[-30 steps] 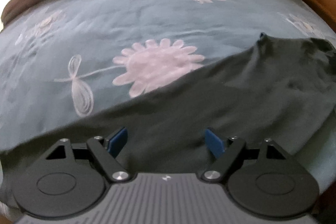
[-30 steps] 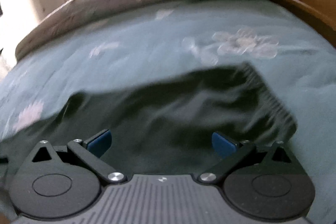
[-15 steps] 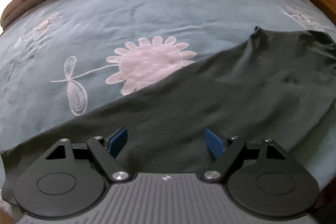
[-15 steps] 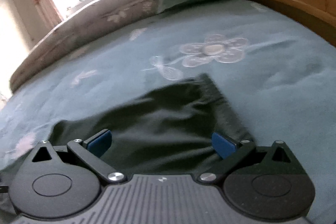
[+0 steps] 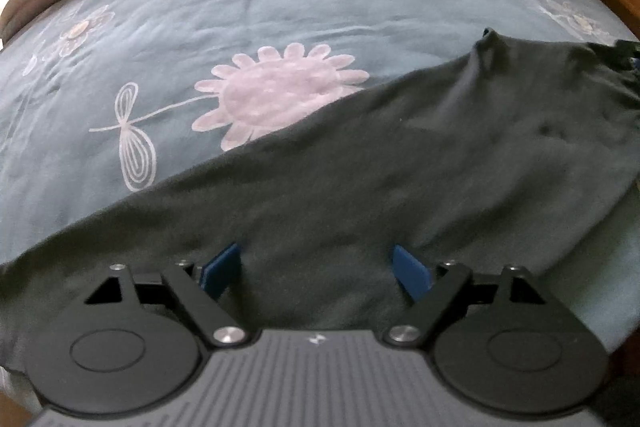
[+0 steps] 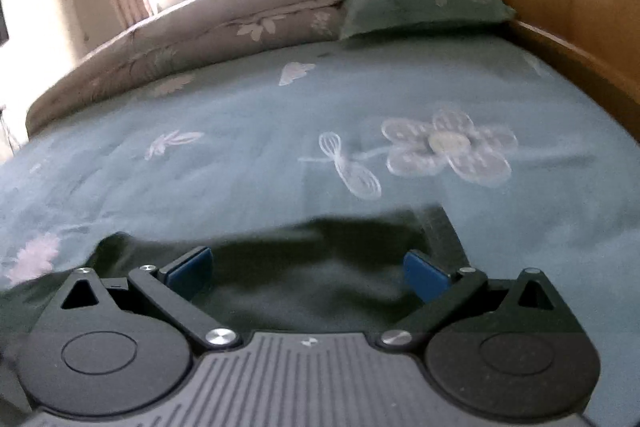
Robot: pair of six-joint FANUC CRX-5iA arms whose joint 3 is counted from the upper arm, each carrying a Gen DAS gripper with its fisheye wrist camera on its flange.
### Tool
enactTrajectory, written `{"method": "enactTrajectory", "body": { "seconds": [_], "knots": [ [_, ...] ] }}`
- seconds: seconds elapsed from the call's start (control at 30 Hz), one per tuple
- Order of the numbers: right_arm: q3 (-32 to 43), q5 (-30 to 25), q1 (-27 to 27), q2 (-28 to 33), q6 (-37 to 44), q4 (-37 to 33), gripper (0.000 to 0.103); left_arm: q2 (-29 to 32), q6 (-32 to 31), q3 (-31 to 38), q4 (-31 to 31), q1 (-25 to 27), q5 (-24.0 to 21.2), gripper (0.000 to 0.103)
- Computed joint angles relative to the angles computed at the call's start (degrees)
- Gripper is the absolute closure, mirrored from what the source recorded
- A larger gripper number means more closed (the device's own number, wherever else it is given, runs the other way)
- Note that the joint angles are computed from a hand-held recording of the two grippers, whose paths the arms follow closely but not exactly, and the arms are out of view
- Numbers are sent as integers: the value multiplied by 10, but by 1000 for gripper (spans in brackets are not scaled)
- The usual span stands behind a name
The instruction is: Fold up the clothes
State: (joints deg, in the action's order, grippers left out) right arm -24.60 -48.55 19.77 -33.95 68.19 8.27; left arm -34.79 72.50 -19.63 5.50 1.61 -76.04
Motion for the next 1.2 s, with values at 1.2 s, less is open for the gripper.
{"method": "enactTrajectory", "body": {
  "seconds": [1.2],
  "knots": [
    [114, -63, 3, 100, 170, -201, 0, -24, 41, -16, -2, 11, 1, 6]
  ]
}}
